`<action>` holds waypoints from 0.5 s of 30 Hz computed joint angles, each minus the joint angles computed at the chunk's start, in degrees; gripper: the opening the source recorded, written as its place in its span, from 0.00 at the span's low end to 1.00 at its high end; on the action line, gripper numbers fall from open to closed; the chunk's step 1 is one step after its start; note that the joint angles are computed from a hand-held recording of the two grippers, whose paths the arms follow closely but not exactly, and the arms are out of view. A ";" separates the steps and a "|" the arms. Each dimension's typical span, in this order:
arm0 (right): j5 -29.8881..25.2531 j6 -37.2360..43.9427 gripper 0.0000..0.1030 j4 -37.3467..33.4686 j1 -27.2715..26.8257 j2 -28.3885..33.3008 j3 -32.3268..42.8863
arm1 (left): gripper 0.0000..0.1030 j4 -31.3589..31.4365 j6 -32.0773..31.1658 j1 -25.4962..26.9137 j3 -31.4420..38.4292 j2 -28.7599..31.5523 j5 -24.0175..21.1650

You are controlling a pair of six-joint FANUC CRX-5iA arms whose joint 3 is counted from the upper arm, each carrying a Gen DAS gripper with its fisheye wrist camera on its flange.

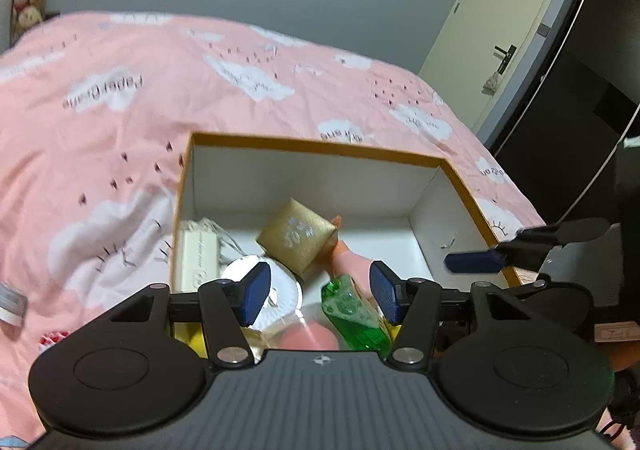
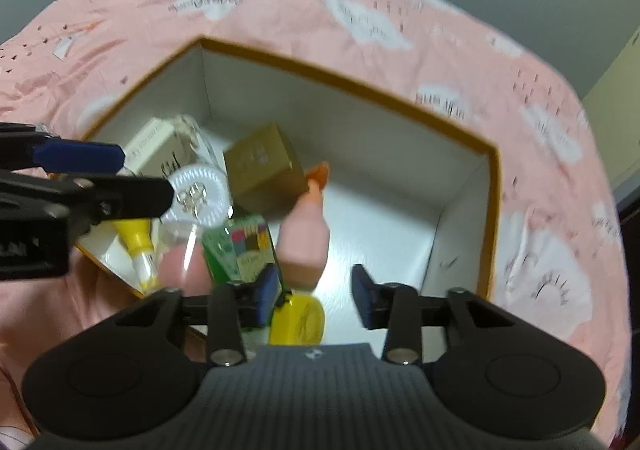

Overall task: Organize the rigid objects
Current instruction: 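Move both tools back to the remaining items on the bed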

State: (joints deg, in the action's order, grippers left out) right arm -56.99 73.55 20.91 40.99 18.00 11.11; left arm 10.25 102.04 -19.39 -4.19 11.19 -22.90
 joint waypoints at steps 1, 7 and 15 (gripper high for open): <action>1.46 -0.63 0.54 1.34 0.44 -0.74 -1.29 | 0.63 -2.98 2.43 -0.27 0.43 -0.43 -0.09; 9.61 -5.18 0.59 9.25 2.92 -4.69 -8.90 | 0.63 -21.82 18.73 -2.20 1.99 -3.84 -0.30; 18.58 -8.08 0.74 10.35 5.59 -7.80 -13.49 | 0.69 -36.92 33.43 -3.14 1.46 -8.64 -3.54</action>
